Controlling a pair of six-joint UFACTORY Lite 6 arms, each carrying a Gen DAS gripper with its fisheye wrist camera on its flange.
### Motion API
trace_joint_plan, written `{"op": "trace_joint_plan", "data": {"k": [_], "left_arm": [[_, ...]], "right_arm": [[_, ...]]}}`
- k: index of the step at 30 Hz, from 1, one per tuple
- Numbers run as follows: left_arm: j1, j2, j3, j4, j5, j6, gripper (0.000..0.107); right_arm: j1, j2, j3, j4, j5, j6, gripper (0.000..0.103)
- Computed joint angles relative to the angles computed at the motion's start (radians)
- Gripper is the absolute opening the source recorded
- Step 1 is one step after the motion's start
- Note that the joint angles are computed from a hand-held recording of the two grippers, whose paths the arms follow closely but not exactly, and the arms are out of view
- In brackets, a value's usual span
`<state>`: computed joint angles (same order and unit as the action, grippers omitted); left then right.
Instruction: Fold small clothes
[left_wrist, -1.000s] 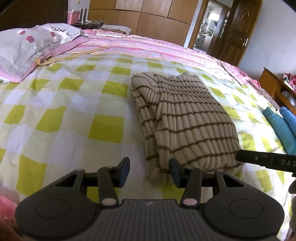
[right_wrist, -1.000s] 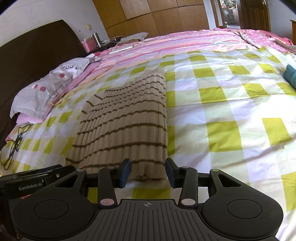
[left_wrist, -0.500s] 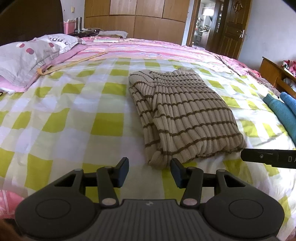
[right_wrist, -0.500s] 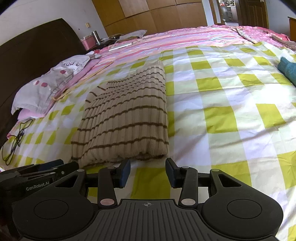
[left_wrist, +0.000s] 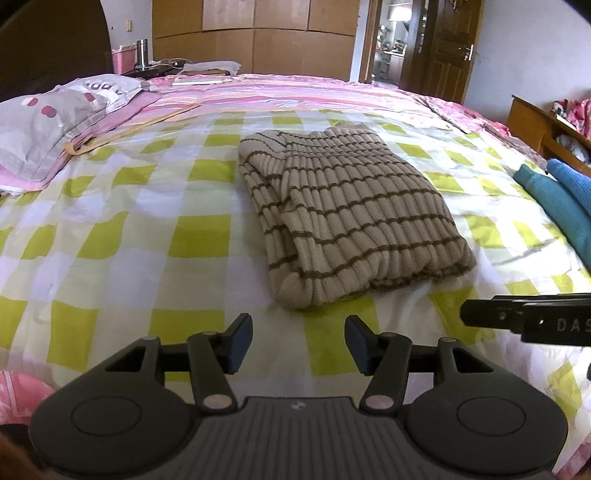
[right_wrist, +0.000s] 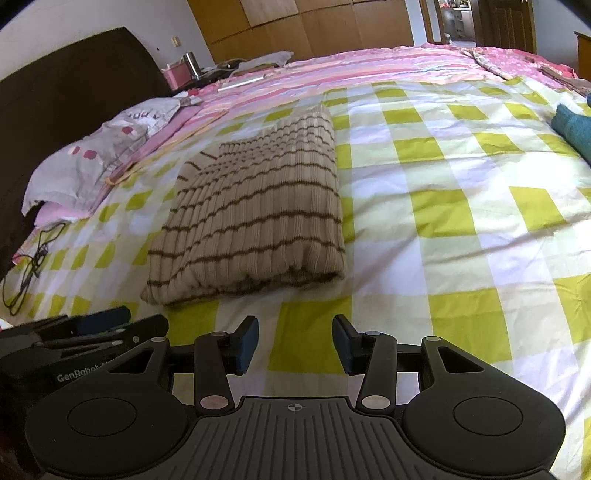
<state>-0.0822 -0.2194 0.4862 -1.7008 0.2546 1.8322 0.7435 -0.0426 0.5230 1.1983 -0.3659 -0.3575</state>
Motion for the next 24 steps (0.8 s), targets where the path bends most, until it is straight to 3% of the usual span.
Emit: {"op": "trace_joint_plan", "data": {"k": [13,24], "left_arm": [[-0.05,-0.034,-0.027,0.107,-0.028,-0.13,0.068],[-0.093,-0.084,-0.06,0.143,-0.061,-0.18,0.074]], "right_arm": [[0.107,0.052,0.033,0.173,-0.069,-0.13,0.048],[0.133,0.037,0.017,0.202,-0.088,-0.134,0.048]]}}
